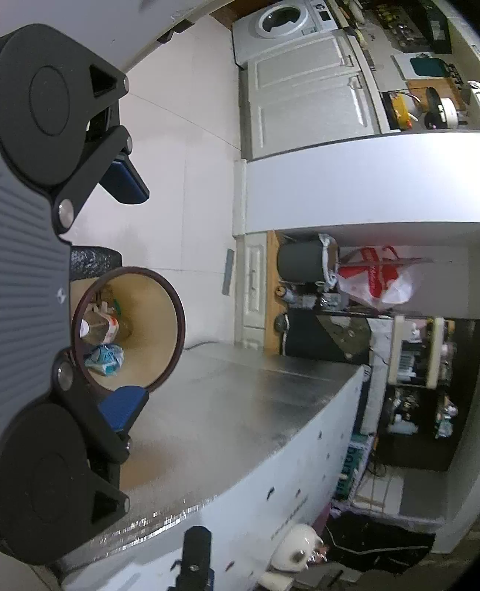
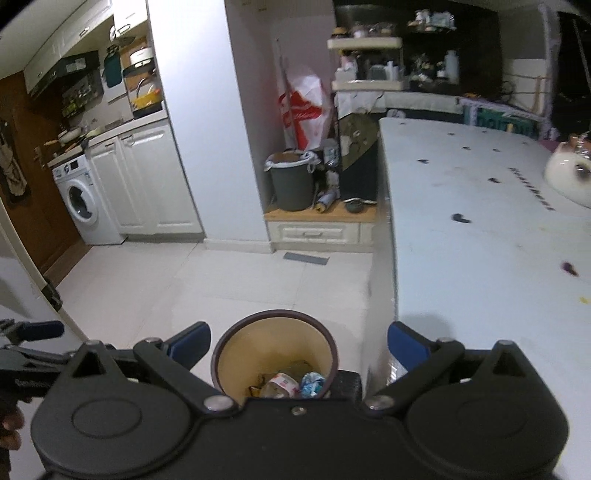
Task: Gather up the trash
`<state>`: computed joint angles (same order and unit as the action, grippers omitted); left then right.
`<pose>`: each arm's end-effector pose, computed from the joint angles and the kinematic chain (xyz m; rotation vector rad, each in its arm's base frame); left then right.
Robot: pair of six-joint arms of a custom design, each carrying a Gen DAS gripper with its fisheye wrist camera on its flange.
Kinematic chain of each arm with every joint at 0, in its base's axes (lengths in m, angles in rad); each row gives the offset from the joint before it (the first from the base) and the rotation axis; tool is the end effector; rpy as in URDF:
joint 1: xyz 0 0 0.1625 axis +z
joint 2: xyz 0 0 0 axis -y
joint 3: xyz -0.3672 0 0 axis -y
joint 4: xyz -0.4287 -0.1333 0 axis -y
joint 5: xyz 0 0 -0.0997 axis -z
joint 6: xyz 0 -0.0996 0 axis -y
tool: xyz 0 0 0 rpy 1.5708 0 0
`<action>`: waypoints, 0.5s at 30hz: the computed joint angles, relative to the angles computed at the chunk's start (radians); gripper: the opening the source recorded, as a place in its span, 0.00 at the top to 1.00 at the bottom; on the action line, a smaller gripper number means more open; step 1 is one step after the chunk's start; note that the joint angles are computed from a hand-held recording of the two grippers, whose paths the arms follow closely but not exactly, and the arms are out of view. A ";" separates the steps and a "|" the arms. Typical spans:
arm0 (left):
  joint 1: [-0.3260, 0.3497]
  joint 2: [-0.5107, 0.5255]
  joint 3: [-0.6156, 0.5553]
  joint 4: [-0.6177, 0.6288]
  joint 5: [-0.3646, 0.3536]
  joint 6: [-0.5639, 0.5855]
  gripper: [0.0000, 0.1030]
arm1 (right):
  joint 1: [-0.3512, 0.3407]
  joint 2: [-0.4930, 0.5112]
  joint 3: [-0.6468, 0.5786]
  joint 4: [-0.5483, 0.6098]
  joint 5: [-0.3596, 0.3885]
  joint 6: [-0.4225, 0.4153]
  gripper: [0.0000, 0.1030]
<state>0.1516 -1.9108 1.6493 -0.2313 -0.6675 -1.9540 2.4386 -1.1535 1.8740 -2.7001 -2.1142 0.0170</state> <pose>-0.2493 -0.2521 0.5025 0.0302 2.0192 -1.0686 0.5078 -0.3231 0.1768 0.9738 -2.5277 0.8291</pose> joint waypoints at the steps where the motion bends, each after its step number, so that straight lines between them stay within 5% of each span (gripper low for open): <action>1: -0.012 0.001 0.002 0.005 -0.004 -0.006 0.00 | 0.006 -0.014 0.016 -0.007 -0.015 0.004 0.00; 15: -0.152 0.018 0.056 -0.007 -0.085 -0.092 0.00 | 0.062 -0.182 0.198 -0.036 -0.131 0.042 0.00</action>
